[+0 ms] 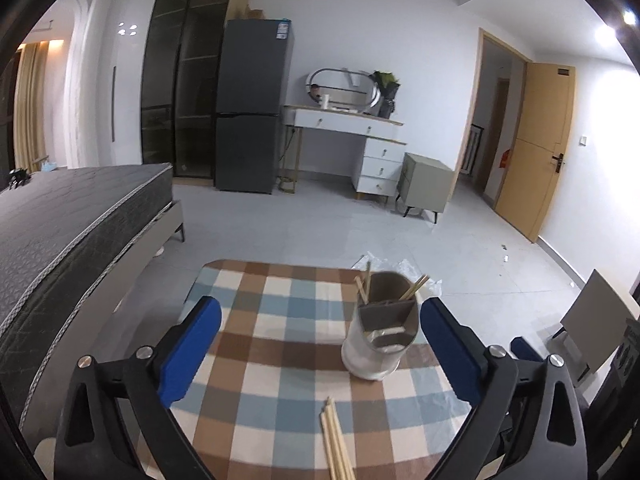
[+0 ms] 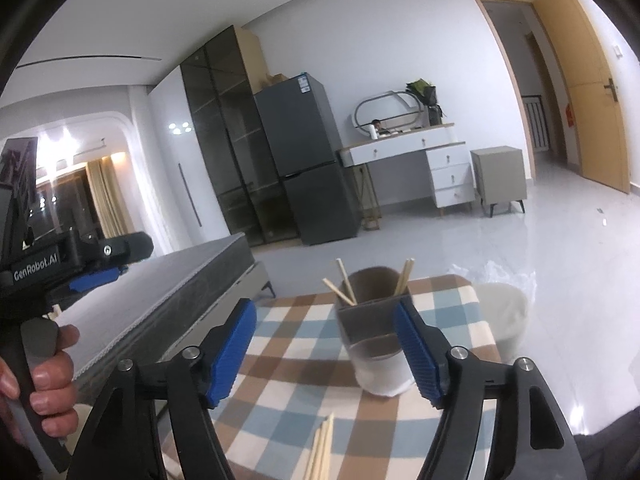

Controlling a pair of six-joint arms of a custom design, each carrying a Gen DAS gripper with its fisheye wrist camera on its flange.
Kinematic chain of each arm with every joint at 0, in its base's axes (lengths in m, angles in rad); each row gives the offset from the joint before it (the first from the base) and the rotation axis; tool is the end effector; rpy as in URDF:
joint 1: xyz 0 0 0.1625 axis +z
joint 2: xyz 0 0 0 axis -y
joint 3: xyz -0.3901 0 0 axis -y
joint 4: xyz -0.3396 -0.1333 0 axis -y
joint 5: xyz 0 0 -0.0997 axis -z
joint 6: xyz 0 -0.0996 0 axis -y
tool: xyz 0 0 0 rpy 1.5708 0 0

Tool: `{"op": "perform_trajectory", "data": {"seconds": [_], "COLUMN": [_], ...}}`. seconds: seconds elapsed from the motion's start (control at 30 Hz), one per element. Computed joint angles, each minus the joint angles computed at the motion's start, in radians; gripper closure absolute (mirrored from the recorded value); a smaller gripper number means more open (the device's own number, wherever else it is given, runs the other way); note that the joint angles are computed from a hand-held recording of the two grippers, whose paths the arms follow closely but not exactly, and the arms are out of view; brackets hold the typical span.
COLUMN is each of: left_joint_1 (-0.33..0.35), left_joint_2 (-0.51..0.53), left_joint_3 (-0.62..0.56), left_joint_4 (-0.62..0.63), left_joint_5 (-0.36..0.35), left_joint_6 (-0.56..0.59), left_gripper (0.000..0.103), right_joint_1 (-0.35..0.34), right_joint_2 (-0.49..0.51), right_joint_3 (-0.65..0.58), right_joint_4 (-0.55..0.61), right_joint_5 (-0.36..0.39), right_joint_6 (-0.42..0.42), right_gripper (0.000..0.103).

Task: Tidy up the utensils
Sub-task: 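Lower both tools toward the chopstick pile on the rug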

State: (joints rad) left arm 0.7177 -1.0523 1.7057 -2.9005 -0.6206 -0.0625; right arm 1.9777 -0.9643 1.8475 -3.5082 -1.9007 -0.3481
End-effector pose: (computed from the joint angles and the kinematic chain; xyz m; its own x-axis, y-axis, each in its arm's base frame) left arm -0.2937 -0.5409 0.3121 -0.8012 0.0710 -0.5941 0.5385 0.5183 -0.6643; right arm 0.3180 -0.4826 0.2607 -0.8548 -0.2635 0.4470 -0.5181 0.3869 -0.7628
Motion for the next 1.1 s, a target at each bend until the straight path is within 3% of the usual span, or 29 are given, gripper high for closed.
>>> {"op": "perform_trajectory", "data": {"seconds": [0.13, 0.37, 0.67, 0.9, 1.1], "left_joint_1": [-0.002, 0.003, 0.097, 0.166, 0.200], "left_joint_2": [-0.040, -0.089, -0.057, -0.036, -0.026], "left_joint_3": [0.061, 0.195, 0.265, 0.254, 0.214], "left_joint_4": [-0.005, -0.060, -0.122, -0.072, 0.019], "left_joint_5": [-0.002, 0.019, -0.006, -0.022, -0.008], "left_joint_6": [-0.040, -0.068, -0.078, -0.094, -0.138], "left_gripper": [0.005, 0.003, 0.003, 0.003, 0.003], "right_joint_1": [0.012, 0.021, 0.005, -0.018, -0.046], "right_joint_2": [-0.004, 0.010, 0.033, 0.057, 0.122], "right_joint_3": [0.033, 0.071, 0.090, 0.017, -0.161], "right_joint_4": [-0.022, -0.027, 0.045, 0.291, 0.651], "right_joint_5": [-0.003, -0.025, -0.068, -0.107, -0.144], "right_joint_6": [0.008, 0.020, 0.019, 0.052, 0.042], "right_gripper": [0.020, 0.012, 0.006, 0.006, 0.007]}}
